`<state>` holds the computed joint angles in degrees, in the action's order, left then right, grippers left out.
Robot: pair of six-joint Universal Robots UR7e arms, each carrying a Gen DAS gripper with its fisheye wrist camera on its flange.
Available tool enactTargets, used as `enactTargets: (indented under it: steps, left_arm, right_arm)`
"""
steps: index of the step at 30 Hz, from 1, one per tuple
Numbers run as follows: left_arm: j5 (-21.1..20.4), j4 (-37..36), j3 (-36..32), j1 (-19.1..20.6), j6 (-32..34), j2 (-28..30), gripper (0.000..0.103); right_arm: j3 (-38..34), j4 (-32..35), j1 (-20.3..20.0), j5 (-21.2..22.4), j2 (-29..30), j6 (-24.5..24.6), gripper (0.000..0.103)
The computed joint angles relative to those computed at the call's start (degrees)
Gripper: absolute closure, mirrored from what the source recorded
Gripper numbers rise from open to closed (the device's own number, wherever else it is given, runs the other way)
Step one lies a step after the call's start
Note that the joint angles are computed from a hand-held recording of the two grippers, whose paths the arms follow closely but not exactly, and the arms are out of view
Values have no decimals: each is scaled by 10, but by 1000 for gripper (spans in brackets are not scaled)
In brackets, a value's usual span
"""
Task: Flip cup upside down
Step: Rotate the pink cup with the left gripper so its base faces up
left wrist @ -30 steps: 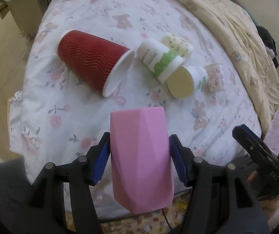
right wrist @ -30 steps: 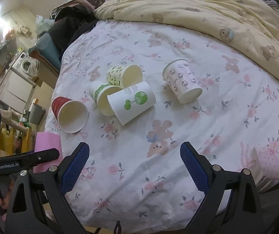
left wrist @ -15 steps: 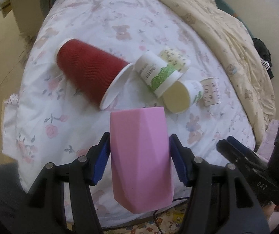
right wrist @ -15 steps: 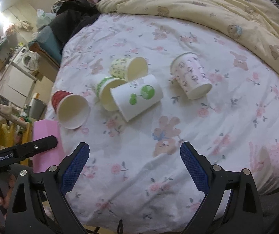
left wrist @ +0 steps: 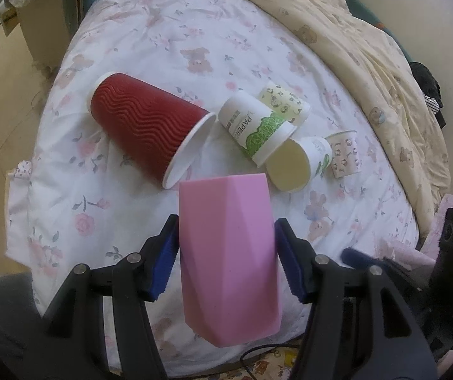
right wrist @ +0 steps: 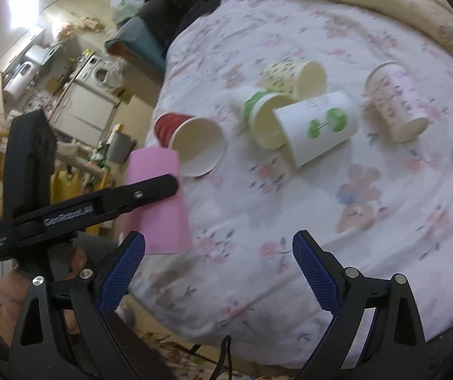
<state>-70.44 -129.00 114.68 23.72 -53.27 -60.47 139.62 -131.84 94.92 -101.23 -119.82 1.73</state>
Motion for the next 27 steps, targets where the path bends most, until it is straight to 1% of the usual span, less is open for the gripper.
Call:
enactTargets:
  steps: [3,6,9,11,17,24,26,27]
  left_arm:
    - [-12,-18,2,-2,13,1,47]
    - [-21,-32,2,-10,32,5,47]
    - [-20,-38,3,-16,44,5,47]
    - [-14,-36,2,-21,51,5,47]
    - [-25,-44,2,-18,54,3,49]
    - [-25,-38,0,-19,53,3,49]
    - [-13,-24,-2,-22,50,4,49]
    - [6,-7,-6,-27,46,6,49]
  right_arm:
    - [-2,29,-22,45,3,-7,6]
    - [-1,39,-26,60,8,-9,6]
    - [-1,45,-20,51,11,-7,6]
    - [-1,52,-25,51,12,-5,6]
    - [-3,72,-29,-1,23,25,6]
    - [-4,80,-29,-27,22,35,6]
    - [-4,78,-27,-32,17,37,6]
    - [-4,73,-26,-31,12,37,6]
